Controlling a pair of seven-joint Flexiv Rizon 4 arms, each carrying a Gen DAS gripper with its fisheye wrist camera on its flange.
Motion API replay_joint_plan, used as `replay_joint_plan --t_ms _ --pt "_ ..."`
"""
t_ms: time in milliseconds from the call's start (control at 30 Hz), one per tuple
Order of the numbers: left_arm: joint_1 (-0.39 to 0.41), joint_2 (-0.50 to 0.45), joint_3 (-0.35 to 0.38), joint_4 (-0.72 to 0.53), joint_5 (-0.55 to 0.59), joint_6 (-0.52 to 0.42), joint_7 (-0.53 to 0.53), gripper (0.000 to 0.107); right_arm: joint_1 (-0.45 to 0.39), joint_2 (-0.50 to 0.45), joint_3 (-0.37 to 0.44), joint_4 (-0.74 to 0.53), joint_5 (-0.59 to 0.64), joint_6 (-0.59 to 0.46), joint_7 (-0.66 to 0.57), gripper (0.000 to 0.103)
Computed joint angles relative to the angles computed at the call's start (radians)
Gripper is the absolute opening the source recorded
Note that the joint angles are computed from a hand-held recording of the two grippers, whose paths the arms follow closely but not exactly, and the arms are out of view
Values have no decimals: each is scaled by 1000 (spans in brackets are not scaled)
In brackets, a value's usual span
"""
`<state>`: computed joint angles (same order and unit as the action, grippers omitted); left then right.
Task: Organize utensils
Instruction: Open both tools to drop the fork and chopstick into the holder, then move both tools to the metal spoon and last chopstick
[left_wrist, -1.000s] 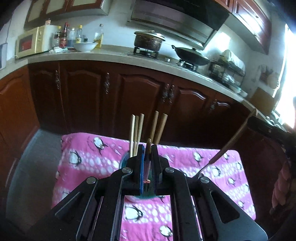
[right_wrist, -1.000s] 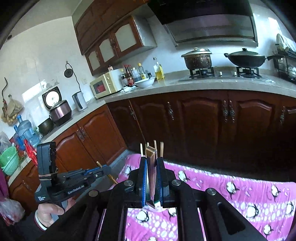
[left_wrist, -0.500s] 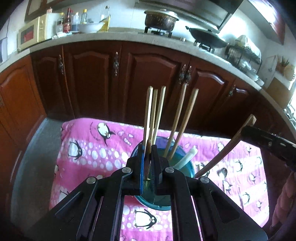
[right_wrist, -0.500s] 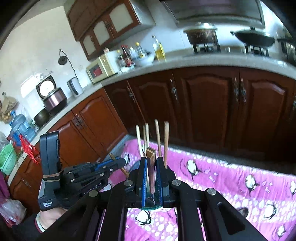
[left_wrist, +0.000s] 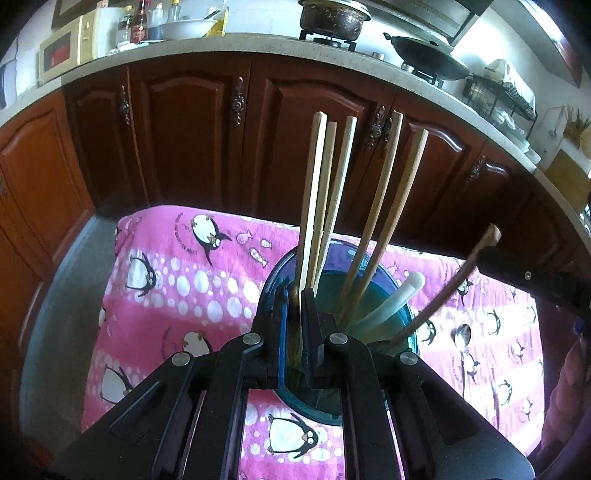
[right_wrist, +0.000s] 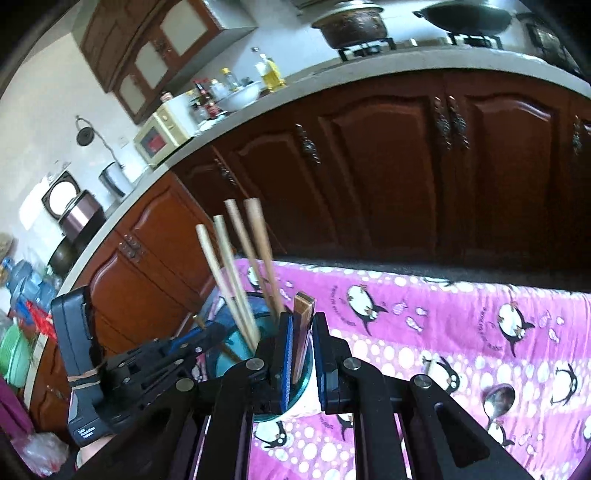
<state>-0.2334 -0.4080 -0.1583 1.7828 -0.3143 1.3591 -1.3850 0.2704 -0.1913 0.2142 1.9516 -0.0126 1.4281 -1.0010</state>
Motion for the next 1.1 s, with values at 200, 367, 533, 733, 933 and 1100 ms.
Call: replay_joint_plan --t_ms 200,367,533,733,933,1100 --pt "24 27 -37 41 -46 23 22 41 9 30 -11 44 -30 18 31 25" --pt "2 57 -17 72 -31 56 12 45 15 60 -17 91 -49 34 56 27" --pt "-40 82 34 90 32 84 -46 47 46 89 -65 155 -183 80 176 36" --pt "-92 117 96 109 143 118 -128 55 48 132 -127 235 -482 119 395 38" --pt "-123 147 116 133 230 150 -184 61 -29 180 -125 293 -753 153 608 44" --pt "-159 155 131 134 294 155 -234 61 -104 225 -83 333 -825 136 655 44"
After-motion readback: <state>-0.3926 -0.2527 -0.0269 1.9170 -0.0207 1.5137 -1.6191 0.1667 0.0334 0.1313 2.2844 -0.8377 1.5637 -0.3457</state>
